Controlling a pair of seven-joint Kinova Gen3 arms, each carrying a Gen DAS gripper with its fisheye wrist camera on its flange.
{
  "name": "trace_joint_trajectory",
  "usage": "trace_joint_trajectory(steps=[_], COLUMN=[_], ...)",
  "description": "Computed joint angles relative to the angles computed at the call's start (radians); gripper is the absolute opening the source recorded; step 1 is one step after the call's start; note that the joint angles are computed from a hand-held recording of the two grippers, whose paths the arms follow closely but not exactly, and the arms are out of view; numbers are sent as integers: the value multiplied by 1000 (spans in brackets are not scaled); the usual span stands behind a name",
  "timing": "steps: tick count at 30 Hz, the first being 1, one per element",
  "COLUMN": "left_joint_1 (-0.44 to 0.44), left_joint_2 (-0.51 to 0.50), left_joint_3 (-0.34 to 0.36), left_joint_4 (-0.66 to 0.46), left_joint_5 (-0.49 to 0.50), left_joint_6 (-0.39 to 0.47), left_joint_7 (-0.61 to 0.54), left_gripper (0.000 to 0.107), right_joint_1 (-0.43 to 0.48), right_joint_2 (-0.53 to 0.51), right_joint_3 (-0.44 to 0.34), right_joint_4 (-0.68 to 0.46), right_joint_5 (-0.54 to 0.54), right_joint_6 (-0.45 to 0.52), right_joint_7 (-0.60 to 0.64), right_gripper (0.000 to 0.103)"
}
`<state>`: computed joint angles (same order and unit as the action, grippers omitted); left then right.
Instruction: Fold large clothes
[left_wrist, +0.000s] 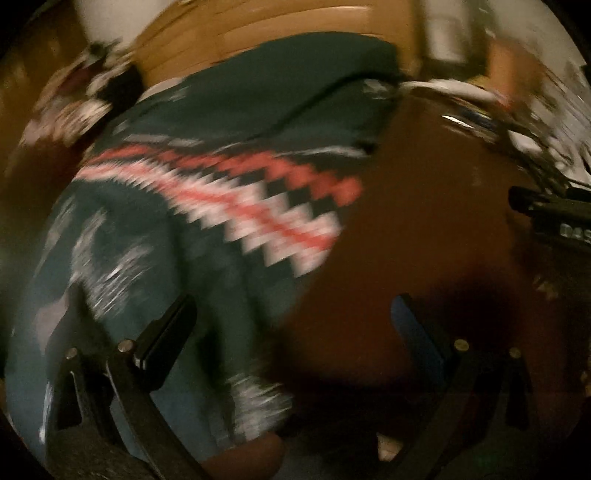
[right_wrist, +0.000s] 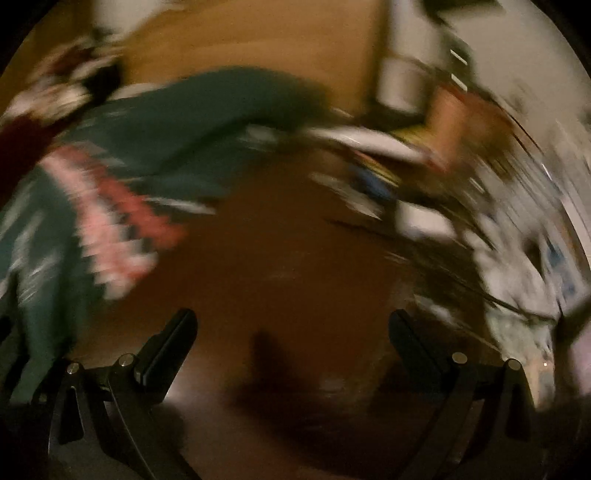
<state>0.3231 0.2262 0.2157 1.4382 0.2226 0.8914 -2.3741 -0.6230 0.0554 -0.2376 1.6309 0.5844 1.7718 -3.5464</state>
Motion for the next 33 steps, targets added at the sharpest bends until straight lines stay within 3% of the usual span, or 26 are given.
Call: trace_joint_trajectory(steps=[7, 14, 18, 24, 29, 33], left_joint_1=[131, 151, 164, 210, 178, 190], left_joint_2=[33, 71, 117, 126, 167, 160], left_joint_3=[39, 74, 80, 73, 90, 78], left_joint_4=[13, 2, -58, -47, -110, -100], left_joint_5=[-54, -4, -10, -14, 30, 30], left_joint_6=[-41, -65, -12, -57, 36, 30], left_joint_7=[75, 58, 85, 101, 98, 97], left_gripper=[103, 103, 103, 103, 103, 103], right_joint_1=[89, 125, 118, 96, 100, 104], right_joint_2=[-136, -134, -123, -124, -122, -124], right_joint_3=[-19, -47, -55, -70, -57, -53], right_joint_4=[218, 236, 228, 237, 226, 224], right_joint_5=[-129, -144, -150, -158, -167, -168], right_joint_6=[-17, -41, -26, 18, 33, 37], right_joint_7=[-165, -251, -289, -401, -415, -416], right_gripper=[103, 103, 103, 103, 103, 103])
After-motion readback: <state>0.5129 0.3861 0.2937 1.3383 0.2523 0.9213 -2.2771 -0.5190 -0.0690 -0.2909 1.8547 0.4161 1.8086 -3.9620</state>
